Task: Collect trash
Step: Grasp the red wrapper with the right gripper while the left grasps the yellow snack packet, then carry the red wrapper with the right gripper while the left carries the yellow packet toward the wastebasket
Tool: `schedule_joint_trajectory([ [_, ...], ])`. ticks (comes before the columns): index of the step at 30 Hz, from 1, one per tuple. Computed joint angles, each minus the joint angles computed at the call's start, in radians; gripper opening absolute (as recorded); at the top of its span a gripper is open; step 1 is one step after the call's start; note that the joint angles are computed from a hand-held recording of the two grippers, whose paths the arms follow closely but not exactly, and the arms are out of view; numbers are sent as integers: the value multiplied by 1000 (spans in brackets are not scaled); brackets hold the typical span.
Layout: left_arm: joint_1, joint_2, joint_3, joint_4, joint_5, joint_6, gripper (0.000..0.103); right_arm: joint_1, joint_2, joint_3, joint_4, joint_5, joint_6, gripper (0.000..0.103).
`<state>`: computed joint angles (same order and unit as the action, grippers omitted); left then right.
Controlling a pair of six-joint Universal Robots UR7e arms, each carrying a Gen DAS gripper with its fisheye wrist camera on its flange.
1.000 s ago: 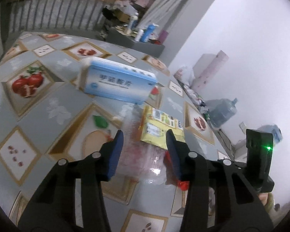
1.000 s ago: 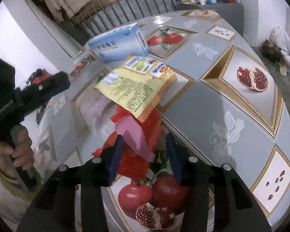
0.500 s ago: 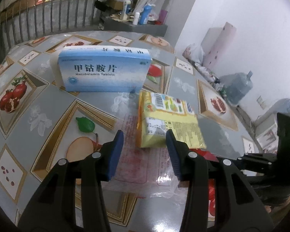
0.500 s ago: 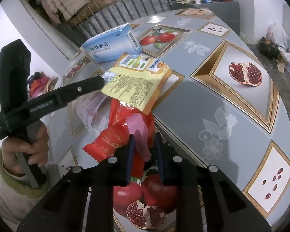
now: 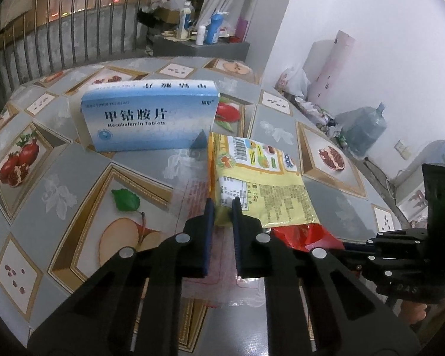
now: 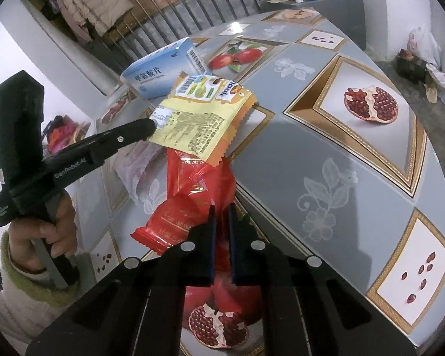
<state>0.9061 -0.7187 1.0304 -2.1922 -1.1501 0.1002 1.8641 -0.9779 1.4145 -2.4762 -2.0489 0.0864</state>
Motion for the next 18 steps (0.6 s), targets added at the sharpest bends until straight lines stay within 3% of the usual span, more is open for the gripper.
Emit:
schedule_joint_trajectory([
  [18, -14, -59, 37, -114, -65, -11, 8, 18, -82, 86, -66, -68, 21, 5],
])
